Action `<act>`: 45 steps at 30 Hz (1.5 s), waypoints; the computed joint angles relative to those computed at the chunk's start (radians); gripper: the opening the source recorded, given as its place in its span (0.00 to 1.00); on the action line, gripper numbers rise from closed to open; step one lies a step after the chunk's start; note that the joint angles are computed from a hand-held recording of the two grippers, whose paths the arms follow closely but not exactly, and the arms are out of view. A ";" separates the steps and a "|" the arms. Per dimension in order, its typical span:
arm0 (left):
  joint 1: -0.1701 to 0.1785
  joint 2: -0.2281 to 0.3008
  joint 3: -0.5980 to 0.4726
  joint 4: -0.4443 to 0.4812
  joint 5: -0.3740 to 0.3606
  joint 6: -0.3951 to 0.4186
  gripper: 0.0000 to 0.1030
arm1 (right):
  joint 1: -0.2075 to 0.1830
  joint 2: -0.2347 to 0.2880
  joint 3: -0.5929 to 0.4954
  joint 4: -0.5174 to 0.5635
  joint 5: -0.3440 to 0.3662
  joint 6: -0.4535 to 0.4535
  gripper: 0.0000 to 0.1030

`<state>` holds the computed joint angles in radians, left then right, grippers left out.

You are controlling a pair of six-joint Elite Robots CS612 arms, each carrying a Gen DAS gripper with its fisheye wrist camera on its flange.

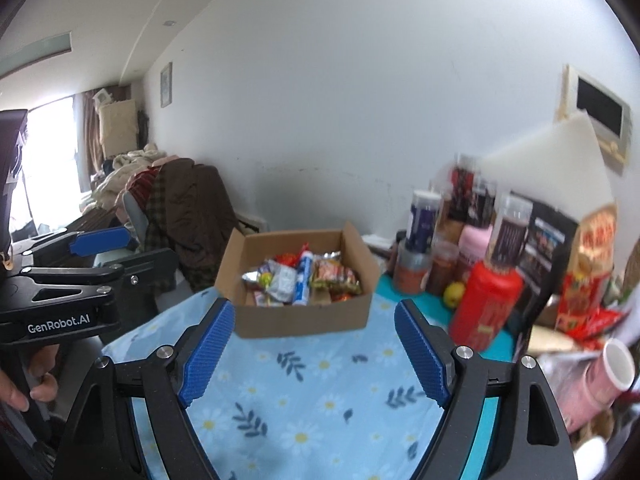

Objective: Organize snacks

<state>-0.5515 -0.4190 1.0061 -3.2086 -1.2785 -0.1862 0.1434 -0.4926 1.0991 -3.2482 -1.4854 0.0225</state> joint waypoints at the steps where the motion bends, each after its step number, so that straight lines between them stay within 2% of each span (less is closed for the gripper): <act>1: -0.003 0.000 0.005 -0.002 0.012 -0.003 0.73 | -0.002 0.000 0.007 -0.001 0.007 0.007 0.81; 4: -0.010 0.001 0.017 -0.011 0.032 -0.009 0.73 | -0.004 0.000 0.018 0.003 0.016 0.016 0.81; 18: -0.008 0.013 0.007 0.012 -0.008 -0.044 0.73 | -0.005 0.002 0.021 0.030 -0.006 -0.002 0.81; 45: 0.002 0.026 -0.016 0.038 -0.026 -0.068 0.73 | 0.000 0.009 -0.002 0.069 -0.025 -0.034 0.81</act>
